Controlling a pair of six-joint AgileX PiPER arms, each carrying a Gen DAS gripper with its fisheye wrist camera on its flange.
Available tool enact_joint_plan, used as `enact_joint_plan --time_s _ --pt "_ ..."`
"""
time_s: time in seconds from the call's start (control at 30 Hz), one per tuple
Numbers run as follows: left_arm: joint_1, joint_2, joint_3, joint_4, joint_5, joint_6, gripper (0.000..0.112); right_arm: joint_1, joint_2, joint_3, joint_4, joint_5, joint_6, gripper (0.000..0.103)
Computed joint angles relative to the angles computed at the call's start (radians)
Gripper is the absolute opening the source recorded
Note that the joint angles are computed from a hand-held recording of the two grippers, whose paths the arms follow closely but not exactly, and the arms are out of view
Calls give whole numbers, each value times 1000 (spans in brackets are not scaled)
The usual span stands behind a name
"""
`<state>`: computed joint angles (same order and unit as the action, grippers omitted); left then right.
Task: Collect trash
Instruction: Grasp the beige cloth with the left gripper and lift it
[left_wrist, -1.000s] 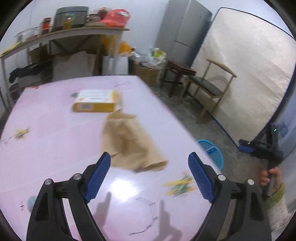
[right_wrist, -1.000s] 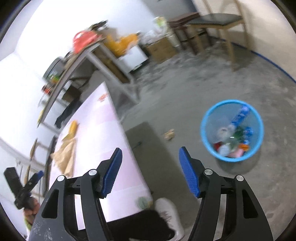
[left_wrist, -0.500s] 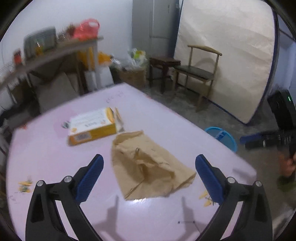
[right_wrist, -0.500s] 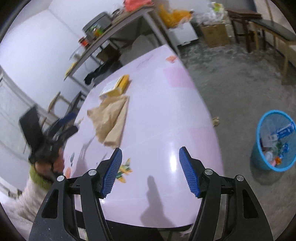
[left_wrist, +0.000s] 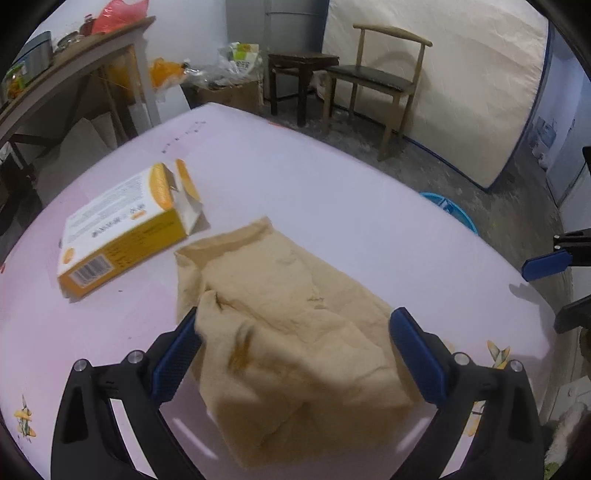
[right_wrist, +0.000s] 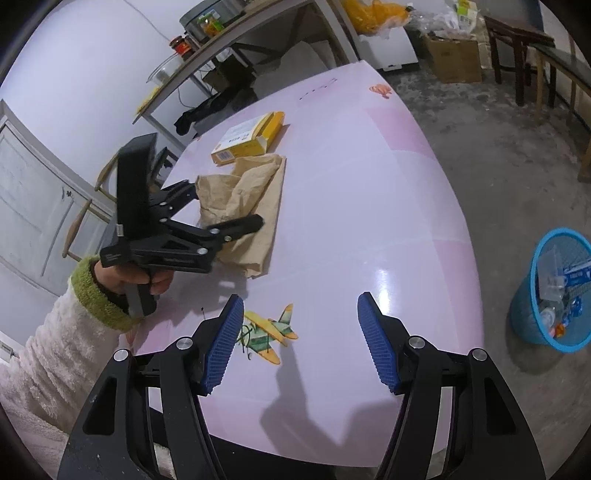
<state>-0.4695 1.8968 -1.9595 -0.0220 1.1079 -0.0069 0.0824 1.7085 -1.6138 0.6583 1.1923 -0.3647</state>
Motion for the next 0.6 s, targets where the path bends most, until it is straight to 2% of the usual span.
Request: enact_joint_plan --time_s 0.17,0.37,0.53,0.6 --pt "-15 -10 28 32 -29 -23 79 0 -14 11 -8 9 7 62" --pt "-11 -19 32 61 -31 -60 49 18 -32 5 -30 4 33 62" --pt "-17 -37 57 119 -35 -149 15 45 -43 -36 -67 9 64 62" --pt "-9 -63 93 116 -45 -176 10 56 -31 -71 -74 16 74 62"
